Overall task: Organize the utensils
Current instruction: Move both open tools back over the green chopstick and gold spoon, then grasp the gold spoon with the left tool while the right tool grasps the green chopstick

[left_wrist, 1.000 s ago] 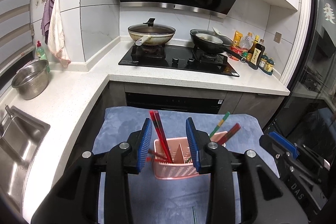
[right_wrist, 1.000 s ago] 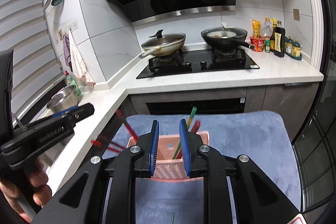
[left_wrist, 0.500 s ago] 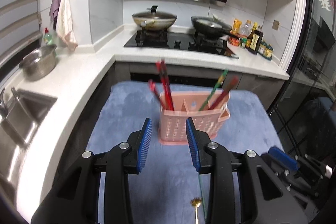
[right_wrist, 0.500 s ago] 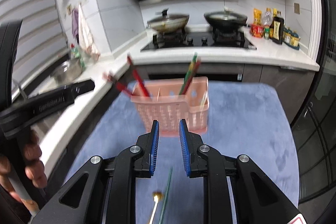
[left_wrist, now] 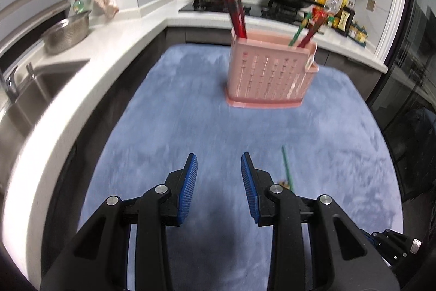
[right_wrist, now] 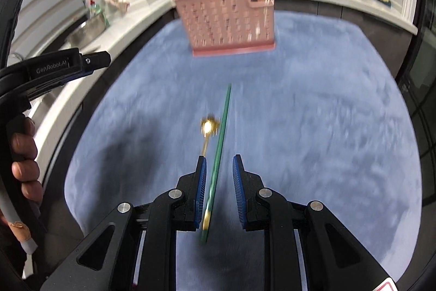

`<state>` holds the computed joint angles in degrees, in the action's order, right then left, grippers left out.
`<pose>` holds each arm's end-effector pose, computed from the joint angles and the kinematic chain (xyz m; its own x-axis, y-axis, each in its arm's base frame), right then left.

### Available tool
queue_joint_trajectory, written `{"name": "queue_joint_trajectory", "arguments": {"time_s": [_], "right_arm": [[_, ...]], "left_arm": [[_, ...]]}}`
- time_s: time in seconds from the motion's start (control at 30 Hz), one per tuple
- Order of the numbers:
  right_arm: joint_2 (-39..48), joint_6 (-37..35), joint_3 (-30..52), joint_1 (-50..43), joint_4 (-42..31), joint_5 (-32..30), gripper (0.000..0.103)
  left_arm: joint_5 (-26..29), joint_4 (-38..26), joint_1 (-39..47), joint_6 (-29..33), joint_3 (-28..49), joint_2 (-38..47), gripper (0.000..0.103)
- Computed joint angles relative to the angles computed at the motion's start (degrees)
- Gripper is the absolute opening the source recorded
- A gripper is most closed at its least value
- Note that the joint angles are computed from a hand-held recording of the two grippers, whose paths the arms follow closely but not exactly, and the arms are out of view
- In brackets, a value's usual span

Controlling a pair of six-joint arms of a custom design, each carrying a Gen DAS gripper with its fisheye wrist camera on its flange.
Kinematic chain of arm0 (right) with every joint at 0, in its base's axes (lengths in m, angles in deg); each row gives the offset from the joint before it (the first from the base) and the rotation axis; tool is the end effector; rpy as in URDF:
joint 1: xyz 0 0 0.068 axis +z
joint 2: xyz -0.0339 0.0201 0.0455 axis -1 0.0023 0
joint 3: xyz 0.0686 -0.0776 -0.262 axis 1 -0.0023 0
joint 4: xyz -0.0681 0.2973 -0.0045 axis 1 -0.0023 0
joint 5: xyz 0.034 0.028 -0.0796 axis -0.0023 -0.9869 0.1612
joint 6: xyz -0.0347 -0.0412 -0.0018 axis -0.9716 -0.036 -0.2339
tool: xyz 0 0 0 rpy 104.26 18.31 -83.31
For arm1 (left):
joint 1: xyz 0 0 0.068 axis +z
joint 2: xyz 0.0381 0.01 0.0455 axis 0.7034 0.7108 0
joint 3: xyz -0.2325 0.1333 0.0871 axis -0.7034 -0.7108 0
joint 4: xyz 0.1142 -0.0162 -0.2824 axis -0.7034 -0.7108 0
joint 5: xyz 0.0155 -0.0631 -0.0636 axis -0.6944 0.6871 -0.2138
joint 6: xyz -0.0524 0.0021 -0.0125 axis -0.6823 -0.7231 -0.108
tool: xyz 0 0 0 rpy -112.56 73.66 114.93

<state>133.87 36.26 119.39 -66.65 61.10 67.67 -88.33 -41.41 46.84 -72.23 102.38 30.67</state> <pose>0.2164 0.0987 0.1855 -0.7886 -0.1911 -0.5845 -0.3689 0.9074 0.2011 0.2128 0.0108 0.2393 -0.7086 -0.1963 -0.6778 -0.2162 0.9747 -0.0562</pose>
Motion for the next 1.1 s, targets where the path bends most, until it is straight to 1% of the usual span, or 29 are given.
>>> {"name": "queue_joint_trajectory", "arguments": {"time_s": [0.17,0.37,0.53,0.83,1.1], "right_arm": [[-0.99,1.33,-4.18,2.87,1.09,1.05,0.020],[0.39,2.75,-6.25,4.27,2.47,0.86,0.020],[1.47,3.75,-7.51,5.04,3.53,0.09,0.020],[4.39,4.08,-7.75,6.42,5.47,0.85,0.020],[5.86,3.92,-7.62,6.47,6.11,1.63,0.012]], "left_arm": [[-0.07,-2.09,-0.90,-1.45,-5.60,-4.30,0.032],[-0.99,-4.64,-2.94,-3.03,-10.23,-9.13,0.032],[-0.50,-5.09,-2.78,-3.16,-11.54,-10.24,0.032],[-0.24,-5.38,-3.08,-3.14,-12.53,-10.36,0.032],[-0.29,-4.91,-4.08,-3.61,-12.60,-9.53,0.032]]}}
